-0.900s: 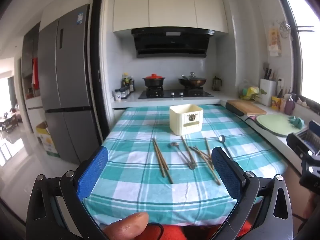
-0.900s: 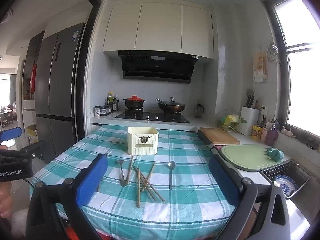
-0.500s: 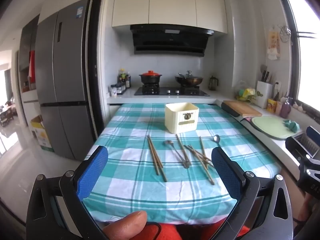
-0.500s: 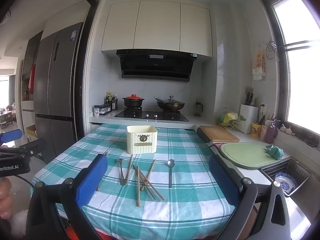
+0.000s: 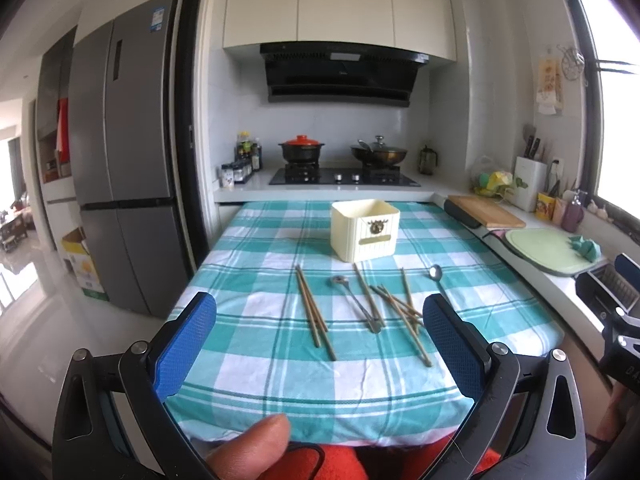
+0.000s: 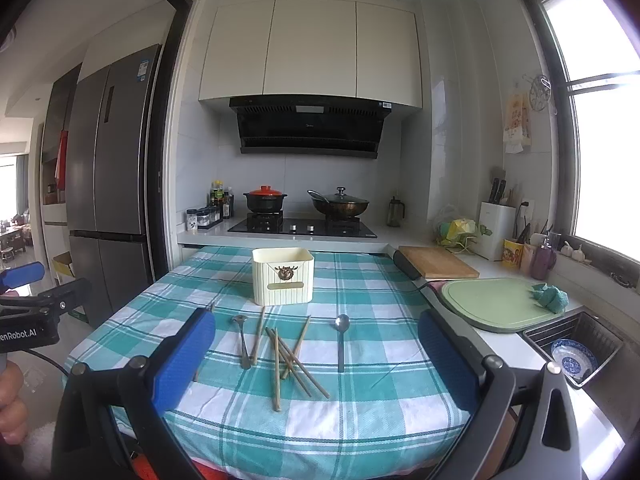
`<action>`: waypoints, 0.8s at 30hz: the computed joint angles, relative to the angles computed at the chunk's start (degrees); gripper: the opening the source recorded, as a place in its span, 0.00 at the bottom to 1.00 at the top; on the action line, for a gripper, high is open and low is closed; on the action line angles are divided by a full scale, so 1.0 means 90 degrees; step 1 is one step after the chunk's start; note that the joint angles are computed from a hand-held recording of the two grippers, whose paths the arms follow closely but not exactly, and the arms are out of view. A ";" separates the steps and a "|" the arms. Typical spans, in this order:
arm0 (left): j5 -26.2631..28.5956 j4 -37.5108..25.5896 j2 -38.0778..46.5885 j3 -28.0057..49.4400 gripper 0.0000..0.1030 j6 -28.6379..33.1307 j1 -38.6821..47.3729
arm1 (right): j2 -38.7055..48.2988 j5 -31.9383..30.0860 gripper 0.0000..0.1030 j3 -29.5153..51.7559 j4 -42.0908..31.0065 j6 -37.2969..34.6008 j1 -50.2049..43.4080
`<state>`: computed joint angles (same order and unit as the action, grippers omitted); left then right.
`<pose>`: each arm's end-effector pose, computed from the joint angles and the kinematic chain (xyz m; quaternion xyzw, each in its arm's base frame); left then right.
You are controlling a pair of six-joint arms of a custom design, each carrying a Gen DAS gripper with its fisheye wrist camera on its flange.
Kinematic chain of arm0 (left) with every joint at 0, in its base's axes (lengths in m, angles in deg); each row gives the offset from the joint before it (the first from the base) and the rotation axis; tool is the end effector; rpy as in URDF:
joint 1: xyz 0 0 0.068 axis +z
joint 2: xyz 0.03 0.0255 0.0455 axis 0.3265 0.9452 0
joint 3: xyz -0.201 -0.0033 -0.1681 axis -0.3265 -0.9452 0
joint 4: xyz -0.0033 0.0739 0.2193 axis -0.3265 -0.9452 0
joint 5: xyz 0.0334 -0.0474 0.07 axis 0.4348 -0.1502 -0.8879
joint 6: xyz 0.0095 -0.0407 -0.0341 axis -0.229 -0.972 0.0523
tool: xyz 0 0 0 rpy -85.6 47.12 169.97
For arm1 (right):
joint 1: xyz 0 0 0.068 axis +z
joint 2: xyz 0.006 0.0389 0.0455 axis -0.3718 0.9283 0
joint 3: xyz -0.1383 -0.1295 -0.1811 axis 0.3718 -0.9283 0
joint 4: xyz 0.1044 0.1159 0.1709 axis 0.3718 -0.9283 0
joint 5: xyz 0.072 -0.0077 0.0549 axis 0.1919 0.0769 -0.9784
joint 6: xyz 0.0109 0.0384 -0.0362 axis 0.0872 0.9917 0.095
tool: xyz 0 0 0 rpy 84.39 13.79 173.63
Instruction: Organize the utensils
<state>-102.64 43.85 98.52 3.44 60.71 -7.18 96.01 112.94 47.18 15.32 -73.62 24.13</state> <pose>0.1855 -0.0783 0.2895 0.0316 0.8306 -0.0315 0.5550 0.1373 0.1025 0.2796 0.0179 0.7856 -0.0547 0.6161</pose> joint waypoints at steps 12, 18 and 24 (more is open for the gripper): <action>-0.0058 0.0019 0.0116 0.0072 1.00 -0.0097 0.0107 | -0.0034 -0.0147 1.00 0.0001 -0.0004 0.0065 -0.0222; 0.0028 0.0008 0.0147 0.0109 1.00 -0.0084 0.0117 | 0.0005 -0.0107 1.00 -0.0019 0.0046 0.0095 -0.0227; -0.0006 0.0021 0.0148 0.0100 1.00 -0.0103 0.0078 | 0.0044 -0.0089 1.00 -0.0043 0.0105 0.0102 -0.0235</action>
<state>-102.69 44.03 99.85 4.34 59.79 -6.48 96.41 112.13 46.79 16.27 -72.70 22.01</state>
